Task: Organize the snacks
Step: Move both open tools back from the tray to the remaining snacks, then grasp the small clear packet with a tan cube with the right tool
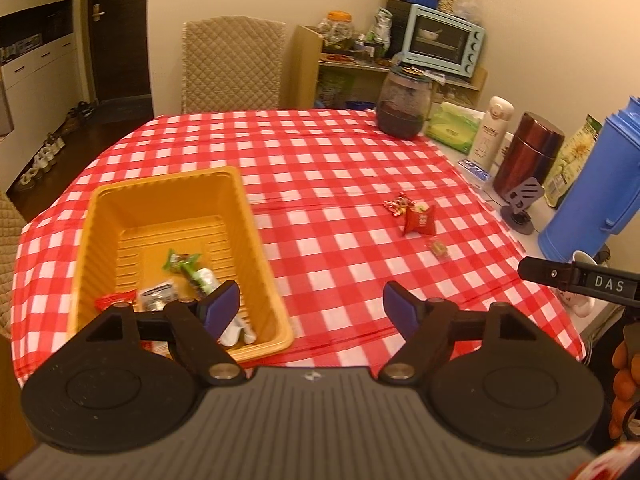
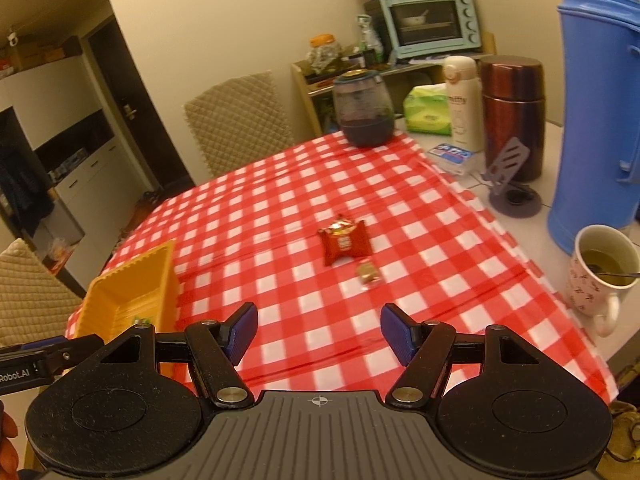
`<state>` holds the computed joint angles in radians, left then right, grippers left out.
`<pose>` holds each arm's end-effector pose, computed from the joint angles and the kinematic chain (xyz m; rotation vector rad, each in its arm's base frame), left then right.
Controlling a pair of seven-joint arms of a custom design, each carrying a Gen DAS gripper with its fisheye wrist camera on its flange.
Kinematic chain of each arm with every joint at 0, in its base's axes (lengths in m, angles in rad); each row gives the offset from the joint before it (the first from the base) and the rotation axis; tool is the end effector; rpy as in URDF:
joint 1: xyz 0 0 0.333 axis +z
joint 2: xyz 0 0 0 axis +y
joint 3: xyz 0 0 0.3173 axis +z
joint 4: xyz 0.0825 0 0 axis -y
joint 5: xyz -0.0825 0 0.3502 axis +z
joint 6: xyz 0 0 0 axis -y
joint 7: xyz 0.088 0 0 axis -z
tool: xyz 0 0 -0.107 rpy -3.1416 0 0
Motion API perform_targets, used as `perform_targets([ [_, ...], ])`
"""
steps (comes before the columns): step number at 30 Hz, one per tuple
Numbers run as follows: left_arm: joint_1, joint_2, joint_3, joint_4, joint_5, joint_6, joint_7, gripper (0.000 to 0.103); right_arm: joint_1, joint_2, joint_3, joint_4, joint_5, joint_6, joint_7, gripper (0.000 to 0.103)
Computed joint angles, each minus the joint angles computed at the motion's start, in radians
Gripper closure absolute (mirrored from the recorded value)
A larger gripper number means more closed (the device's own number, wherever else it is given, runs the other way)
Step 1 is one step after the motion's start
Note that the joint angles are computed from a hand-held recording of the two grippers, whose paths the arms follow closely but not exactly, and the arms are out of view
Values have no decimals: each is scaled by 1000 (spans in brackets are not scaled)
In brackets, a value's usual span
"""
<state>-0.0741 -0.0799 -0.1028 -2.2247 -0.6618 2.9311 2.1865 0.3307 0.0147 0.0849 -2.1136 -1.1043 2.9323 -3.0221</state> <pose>0.5249 -0.0554 0.5105 -1.6073 1.9690 -0.9659 0.4779 0.2730 0.4932 -1.3660 1.7999 -0.5101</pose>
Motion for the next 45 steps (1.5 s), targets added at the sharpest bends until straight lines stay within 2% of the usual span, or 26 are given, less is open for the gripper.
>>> perform_targets([
  [3, -7, 20, -8, 19, 3, -2, 1, 24, -9, -6, -6, -12, -8, -5, -4, 35],
  [9, -11, 66, -27, 64, 5, -10, 6, 23, -24, 9, -15, -18, 51, -6, -98, 35],
  [18, -5, 161, -64, 151, 29, -25, -10, 21, -30, 69, -45, 4, 106, 30, -210, 35],
  [23, 4, 223, -83, 209, 42, -33, -15, 19, -27, 125, -79, 41, 101, 81, -276, 35],
  [27, 5, 283, -87, 264, 88, -41, -63, 19, -16, 186, -113, 87, 113, 114, -338, 35],
  [33, -7, 375, -73, 345, 204, -30, -160, 19, 33, 302, -200, 183, 107, 191, -384, 35],
  [37, -16, 430, -68, 389, 270, 3, -210, 19, 34, 375, -205, 239, 189, 205, -496, 36],
  [39, -7, 457, -78, 420, 283, -13, -218, 19, 30, 410, -200, 266, 227, 209, -552, 41],
  [40, -5, 468, -81, 434, 290, -20, -222, 19, 22, 428, -188, 281, 249, 205, -588, 49],
  [42, -7, 488, -83, 457, 305, -27, -232, 19, 3, 462, -161, 312, 293, 195, -660, 52],
  [45, -4, 513, -90, 485, 316, -40, -241, 19, -2, 507, -154, 347, 343, 206, -720, 57],
])
